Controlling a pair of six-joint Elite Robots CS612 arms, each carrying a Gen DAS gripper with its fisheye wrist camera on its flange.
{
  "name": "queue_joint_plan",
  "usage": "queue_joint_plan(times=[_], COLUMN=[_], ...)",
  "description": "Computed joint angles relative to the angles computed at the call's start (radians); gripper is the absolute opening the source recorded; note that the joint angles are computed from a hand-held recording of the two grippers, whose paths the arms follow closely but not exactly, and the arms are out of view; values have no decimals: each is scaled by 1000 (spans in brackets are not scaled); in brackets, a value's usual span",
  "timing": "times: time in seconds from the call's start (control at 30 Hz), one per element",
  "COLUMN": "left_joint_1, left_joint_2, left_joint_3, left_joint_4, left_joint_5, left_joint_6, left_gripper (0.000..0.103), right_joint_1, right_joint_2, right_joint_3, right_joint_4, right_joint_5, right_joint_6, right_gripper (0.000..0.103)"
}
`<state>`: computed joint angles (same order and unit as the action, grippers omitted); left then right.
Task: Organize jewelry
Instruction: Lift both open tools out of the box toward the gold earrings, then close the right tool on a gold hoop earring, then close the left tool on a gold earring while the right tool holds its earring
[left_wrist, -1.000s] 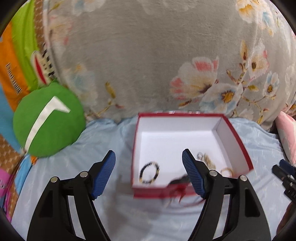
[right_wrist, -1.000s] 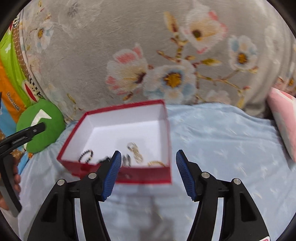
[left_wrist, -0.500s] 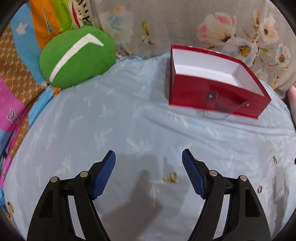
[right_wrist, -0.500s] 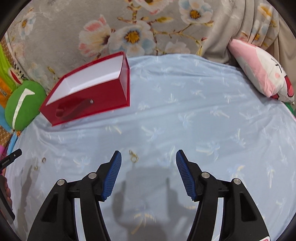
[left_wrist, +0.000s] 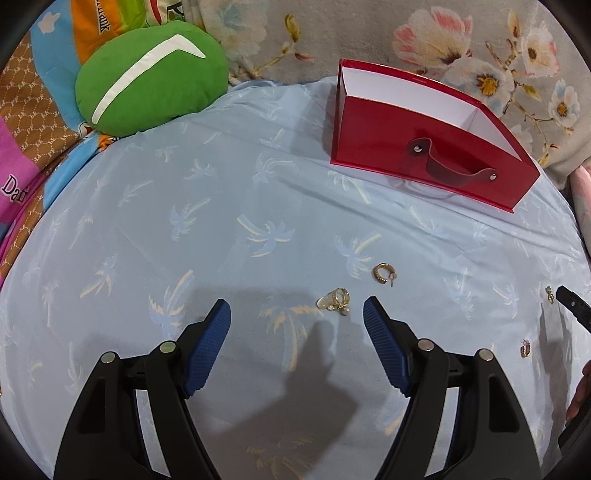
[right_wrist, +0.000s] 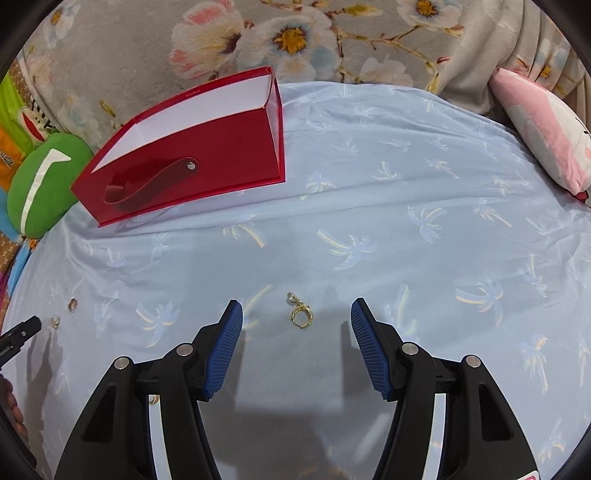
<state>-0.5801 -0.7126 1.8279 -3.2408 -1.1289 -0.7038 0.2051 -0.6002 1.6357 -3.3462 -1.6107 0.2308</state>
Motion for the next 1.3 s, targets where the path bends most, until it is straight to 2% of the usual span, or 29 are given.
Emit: queue_joint_plan(times=[0.1, 0.17, 0.27, 0.43, 0.83, 0.93, 1.0, 1.1, 1.17, 1.2, 1.27, 1.3], left_joint_1=[1, 2, 2, 3, 7, 13, 15, 8, 7, 8, 14, 16], left_joint_2=[2, 5, 12, 20, 27, 35, 41, 46, 46, 46, 44, 42], left_joint_3=[-4, -9, -20, -37, -50, -65, -74, -78, -76, -74, -69, -66], left_joint_4=[6, 9, 18, 29, 6, 11, 20, 25, 23, 19, 4, 1], left_joint_5=[-5, -12, -20, -27, -59, -90, -110, -88, -82, -86, -108, -114], left_joint_6=[3, 10, 19, 22, 45, 49, 50, 58, 57, 52, 42, 37], left_gripper=[72, 72, 72, 71, 63, 54, 42, 34, 20, 16, 15, 11], right_joint_1=[1, 2, 8, 13, 12, 13, 15, 16, 17, 17, 17, 18], right_joint_2=[12, 17, 21, 24, 0, -10, -15, -21, -23, -24, -25, -25], right_joint_3=[-20, -29, -37, -45, 6, 21, 30, 38, 41, 42, 43, 44], right_joint_4=[28, 43, 55, 65, 20, 11, 4, -1, -6, -8, -10, -11], right_joint_5=[-5, -6, -24, -45, -15, 1, 7, 9, 12, 16, 20, 24], right_joint_6=[1, -1, -18, -33, -27, -30, -28, -29, -28, -28, -28, -29], right_gripper=[58, 54, 42, 13, 13, 13, 13, 13, 13, 13, 13, 13])
